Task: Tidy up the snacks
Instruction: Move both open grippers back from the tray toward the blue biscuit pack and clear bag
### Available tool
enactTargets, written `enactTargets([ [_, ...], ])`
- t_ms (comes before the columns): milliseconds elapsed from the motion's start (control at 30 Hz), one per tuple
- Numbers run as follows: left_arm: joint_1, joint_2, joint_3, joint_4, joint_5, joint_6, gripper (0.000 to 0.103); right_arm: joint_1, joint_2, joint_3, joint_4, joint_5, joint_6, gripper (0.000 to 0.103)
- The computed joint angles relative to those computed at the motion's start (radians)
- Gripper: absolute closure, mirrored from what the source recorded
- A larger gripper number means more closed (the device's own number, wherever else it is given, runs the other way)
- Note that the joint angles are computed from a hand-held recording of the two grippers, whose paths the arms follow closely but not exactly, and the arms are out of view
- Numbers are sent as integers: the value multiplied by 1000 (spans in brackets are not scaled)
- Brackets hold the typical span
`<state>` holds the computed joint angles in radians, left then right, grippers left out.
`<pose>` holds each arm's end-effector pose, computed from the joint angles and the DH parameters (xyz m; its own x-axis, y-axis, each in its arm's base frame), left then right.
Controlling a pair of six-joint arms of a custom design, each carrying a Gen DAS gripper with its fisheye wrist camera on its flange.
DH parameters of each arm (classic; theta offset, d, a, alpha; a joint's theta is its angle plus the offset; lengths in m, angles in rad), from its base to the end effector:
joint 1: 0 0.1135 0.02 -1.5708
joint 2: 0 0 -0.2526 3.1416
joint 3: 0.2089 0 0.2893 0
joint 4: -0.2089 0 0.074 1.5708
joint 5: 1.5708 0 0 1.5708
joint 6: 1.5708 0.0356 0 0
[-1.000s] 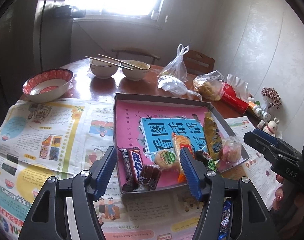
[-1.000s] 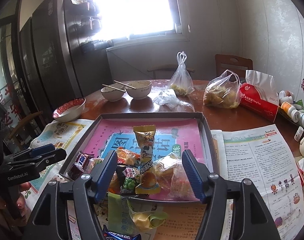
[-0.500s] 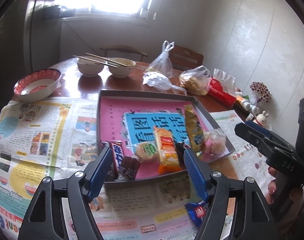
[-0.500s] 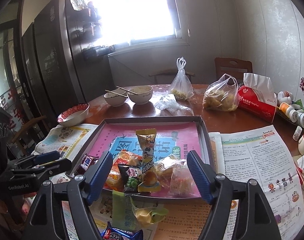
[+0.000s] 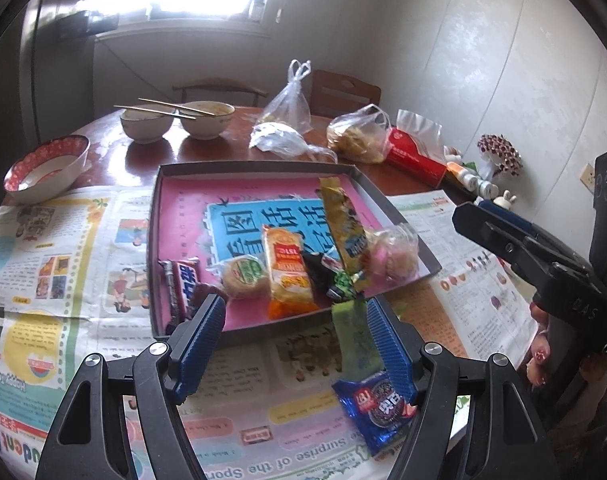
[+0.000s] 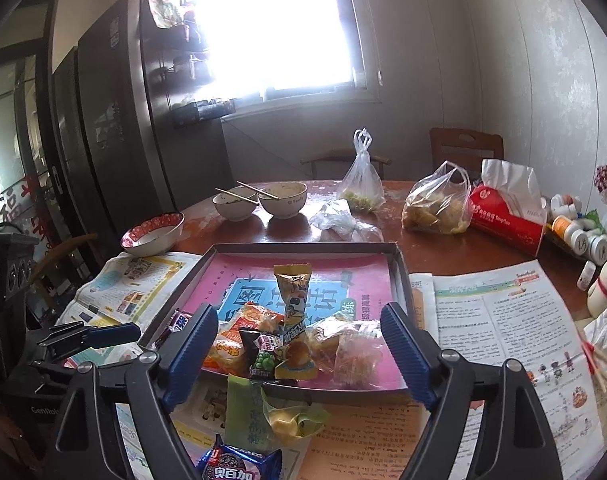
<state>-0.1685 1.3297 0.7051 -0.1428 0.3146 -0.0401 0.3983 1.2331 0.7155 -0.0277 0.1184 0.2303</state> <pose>0.2958 -0.0615 0.1671 -0.6991 0.0803 -0.7105 0.3513 0.9040 -0.2435 0.2831 0.1146 0.2072 -0.5321 0.0220 -0.8464 -0.1752 0.9752 0.1355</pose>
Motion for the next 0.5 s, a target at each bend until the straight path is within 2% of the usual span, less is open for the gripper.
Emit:
enactTargets([
  [500, -68, -17, -13, -50, -16, 7, 28, -4, -58, -41, -23, -33, -8, 16],
])
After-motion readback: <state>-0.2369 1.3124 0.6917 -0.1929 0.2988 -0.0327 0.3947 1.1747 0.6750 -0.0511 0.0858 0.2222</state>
